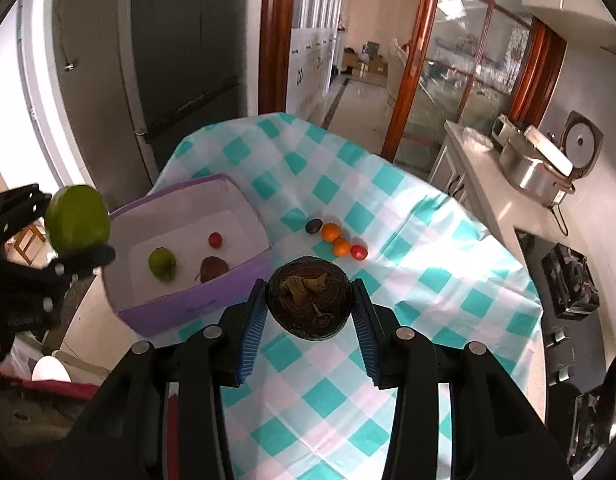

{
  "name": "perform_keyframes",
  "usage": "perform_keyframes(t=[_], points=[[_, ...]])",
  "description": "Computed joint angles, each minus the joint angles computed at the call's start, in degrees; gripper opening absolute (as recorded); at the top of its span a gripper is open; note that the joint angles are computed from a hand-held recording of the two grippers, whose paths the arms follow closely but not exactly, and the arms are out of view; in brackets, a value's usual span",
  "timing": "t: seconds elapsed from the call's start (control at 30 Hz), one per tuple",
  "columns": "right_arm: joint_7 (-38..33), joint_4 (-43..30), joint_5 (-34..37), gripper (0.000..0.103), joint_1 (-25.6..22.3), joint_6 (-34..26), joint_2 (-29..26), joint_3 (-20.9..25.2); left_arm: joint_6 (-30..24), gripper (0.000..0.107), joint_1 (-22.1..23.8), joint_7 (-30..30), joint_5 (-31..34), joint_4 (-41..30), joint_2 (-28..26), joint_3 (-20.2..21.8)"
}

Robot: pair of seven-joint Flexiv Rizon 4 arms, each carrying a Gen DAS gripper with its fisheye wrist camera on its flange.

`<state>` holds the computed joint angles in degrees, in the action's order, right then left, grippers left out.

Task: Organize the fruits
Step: 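Carry the green apple and dried fruit with both grippers toward the purple box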

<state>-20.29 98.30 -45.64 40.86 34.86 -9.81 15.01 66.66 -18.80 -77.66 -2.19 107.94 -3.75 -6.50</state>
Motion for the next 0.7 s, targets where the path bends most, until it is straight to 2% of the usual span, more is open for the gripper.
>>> perform_keyframes(t=[0.2, 0.33, 0.57, 0.7], points=[[3.49, 2.54, -0.70, 0.042, 1.41, -3.37, 3.49, 2.23, 3.43, 0.064, 0.33, 4.76, -5.28, 8.44, 6.80, 1.60], [5.73, 3.92, -0.80, 0.042, 1.86, -5.85, 4.69, 3.47, 6.60, 0.064, 0.77, 7.24, -6.96, 13.25, 9.38, 2.59], [8.78, 4.33, -0.82, 0.042, 2.81, -6.12, 3.41, 4.10, 10.60, 0.064, 1.30, 11.13, -14.60, 18.11, 9.62, 4.35], [5.93, 2.22, 0.21, 0.042, 3.69, -5.15, 0.54, 3.52, 9.91, 0.064, 2.36, 11.17, -16.18, 18.65, 8.67, 4.25]])
